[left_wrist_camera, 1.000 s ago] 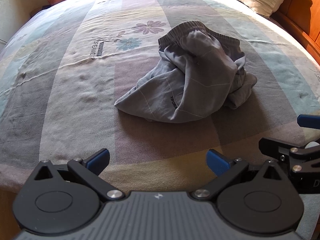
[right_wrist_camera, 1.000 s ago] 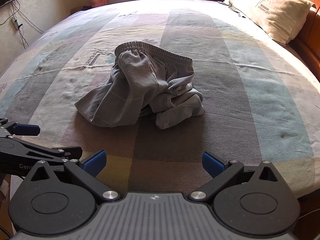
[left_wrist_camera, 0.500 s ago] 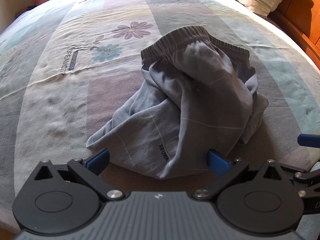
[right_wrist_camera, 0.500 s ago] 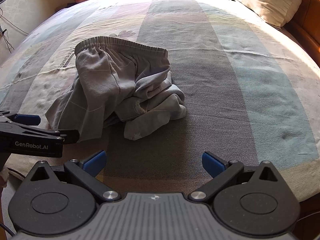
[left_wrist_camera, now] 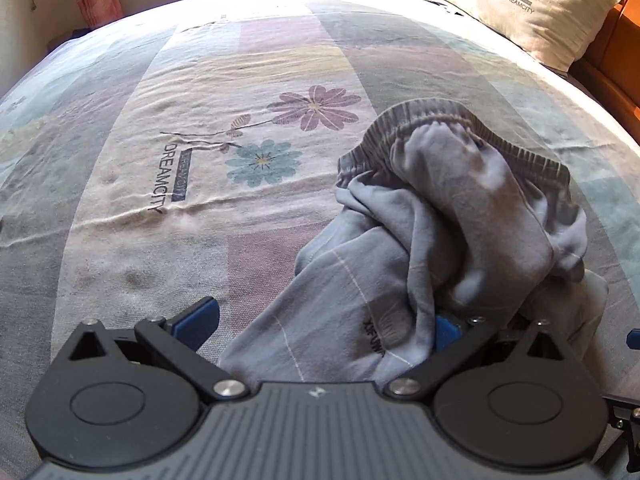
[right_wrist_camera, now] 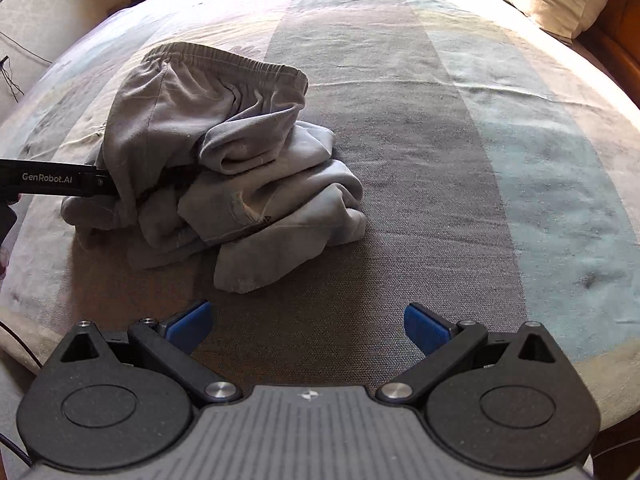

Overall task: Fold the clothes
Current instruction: 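Move both tools toward the grey sweatpants, lowering over the bunched fabric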

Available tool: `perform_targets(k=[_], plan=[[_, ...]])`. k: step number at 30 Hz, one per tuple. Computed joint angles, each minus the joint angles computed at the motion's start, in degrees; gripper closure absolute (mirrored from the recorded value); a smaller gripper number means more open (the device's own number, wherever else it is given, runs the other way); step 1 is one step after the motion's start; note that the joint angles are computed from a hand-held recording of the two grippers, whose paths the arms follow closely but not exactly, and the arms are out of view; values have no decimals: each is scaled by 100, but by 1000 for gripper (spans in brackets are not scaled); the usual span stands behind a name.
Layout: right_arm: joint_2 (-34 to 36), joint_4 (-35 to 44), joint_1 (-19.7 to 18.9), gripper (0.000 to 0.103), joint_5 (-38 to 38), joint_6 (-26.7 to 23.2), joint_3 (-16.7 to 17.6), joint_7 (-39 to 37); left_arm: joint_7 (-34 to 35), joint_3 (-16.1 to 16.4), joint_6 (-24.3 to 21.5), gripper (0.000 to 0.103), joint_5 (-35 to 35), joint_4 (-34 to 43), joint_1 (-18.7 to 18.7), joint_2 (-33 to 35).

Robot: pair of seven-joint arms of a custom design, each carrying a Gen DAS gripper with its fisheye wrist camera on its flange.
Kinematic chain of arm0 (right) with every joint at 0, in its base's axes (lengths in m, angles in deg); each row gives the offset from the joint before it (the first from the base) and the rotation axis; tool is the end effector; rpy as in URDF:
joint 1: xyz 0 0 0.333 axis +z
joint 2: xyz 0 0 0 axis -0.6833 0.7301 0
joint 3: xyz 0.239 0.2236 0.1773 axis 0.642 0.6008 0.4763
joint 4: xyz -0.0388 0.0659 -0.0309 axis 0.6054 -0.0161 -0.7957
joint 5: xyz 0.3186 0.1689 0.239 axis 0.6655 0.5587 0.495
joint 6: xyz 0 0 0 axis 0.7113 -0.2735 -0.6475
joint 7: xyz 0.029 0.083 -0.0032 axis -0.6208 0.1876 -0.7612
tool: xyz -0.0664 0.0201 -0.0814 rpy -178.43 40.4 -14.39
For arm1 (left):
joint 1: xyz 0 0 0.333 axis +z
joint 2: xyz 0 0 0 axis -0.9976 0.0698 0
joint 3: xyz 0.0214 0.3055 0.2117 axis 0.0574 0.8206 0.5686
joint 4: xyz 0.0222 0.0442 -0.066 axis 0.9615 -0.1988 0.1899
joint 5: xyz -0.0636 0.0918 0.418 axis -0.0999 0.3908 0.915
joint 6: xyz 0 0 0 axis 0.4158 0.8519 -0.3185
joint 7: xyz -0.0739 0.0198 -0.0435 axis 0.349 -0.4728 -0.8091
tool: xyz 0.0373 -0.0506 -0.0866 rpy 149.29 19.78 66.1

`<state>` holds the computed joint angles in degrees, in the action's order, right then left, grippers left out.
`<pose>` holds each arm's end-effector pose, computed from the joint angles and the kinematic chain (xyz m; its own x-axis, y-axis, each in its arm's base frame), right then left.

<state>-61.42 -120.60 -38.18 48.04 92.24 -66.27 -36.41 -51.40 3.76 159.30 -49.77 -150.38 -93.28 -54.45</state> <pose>0.6173 0.0393 0.5127 0.4660 -0.8721 -0.1495 -0.7980 -0.3412 -0.4967 0.5992 -0.1843 0.5179 0.2818 -0.9595 0.0012 -0.7990 -0.2354 -0.5534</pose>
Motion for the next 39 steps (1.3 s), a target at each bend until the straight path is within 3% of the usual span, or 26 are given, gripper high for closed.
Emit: perform_targets(k=[6, 10, 14, 17, 20, 23, 25, 27, 30, 36, 39], plan=[[135, 8, 52, 0, 304, 10, 55, -484, 1127, 25, 946, 0, -1302, -381, 104, 122], [191, -121, 59, 0, 315, 137, 74, -641, 1112, 69, 1497, 0, -1074, -676, 130, 40], [98, -419, 103, 0, 470, 639, 112, -1185, 1091, 43, 1164, 0, -1163, -533, 106, 32], [29, -685, 156, 0, 828, 1123, 143, -1841, 785, 19, 960, 1, -533, -499, 58, -115], [11, -728, 146, 0, 1290, 1125, 102, -2255, 902, -31, 1122, 1, -423, -668, 14, -410], [10, -700, 140, 0, 1322, 1055, 81, -2363, 1397, -30, 1390, 1, -822, -802, -44, -505], [8, -609, 121, 0, 1036, 837, 58, -2157, 1536, -75, 1229, 1, -722, -698, -49, -392], [2, -486, 86, 0, 811, 530, 26, -1928, 1354, -118, 943, 1, -145, -524, -23, -219], [-105, -364, -24, 0, 1215, 12, -69, -2025, 599, -75, 403, 0, 836, -303, -3, -146], [-145, -162, -87, 0, 1993, -138, -139, -2602, -438, -11, 169, 1, 1560, -329, 201, -465], [3, 56, -82, 0, 2361, -215, -103, -2856, -423, -1, 409, 1, 1294, -539, 227, -660]])
